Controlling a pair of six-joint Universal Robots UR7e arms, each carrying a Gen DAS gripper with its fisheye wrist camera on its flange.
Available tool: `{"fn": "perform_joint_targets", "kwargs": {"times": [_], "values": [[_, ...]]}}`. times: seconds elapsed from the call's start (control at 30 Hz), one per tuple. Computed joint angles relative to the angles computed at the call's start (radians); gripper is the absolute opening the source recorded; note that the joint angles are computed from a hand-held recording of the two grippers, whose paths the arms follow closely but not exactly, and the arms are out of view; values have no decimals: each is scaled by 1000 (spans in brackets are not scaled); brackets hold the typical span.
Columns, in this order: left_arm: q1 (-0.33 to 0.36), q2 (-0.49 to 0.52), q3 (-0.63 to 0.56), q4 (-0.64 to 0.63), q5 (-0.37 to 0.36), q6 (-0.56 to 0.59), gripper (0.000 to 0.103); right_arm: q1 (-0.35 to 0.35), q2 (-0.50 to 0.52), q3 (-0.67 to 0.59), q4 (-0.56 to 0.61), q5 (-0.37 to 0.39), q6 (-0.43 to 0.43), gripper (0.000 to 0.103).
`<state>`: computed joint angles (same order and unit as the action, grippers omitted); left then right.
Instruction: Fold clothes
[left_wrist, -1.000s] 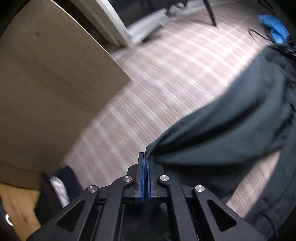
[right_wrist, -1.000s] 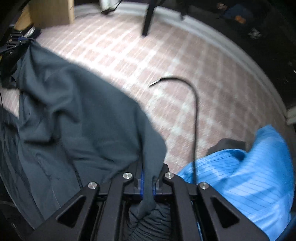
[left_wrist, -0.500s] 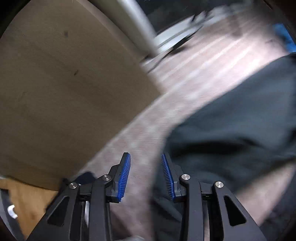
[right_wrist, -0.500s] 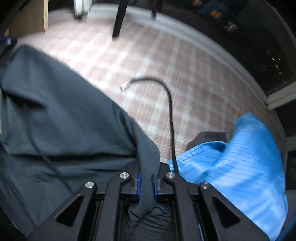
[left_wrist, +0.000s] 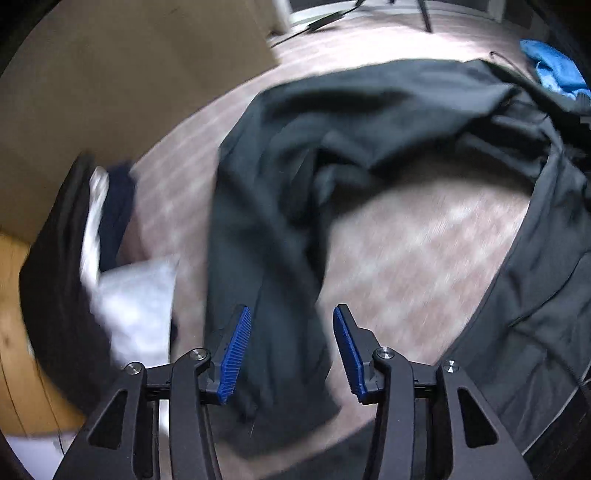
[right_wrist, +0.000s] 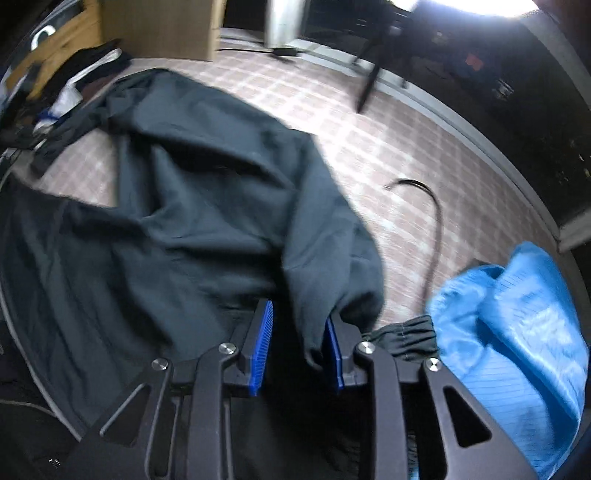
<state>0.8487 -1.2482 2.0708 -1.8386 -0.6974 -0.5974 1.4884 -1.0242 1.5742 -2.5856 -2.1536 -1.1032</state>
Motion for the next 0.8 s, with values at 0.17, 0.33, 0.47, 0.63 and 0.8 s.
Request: {"fn": "perform_joint_targets", "kwargs": {"times": [0.17, 0.33, 0.47, 0.63, 0.8], "values": [[0, -9, 37, -3, -9, -30, 53, -8, 85, -109, -114, -84, -64, 27], [23, 64, 30, -36, 13, 18, 61, -15, 145, -238, -103, -146, -32, 38], [59, 37, 0, -41, -31, 9, 4, -13, 102, -267, -13, -101, 31, 44], [45, -50, -3, -24, -41, -23, 3, -11, 59, -321, 98, -26, 64, 54], [2, -110, -45, 141, 27, -143, 3, -15, 98, -378, 234, 22, 36, 54]]}}
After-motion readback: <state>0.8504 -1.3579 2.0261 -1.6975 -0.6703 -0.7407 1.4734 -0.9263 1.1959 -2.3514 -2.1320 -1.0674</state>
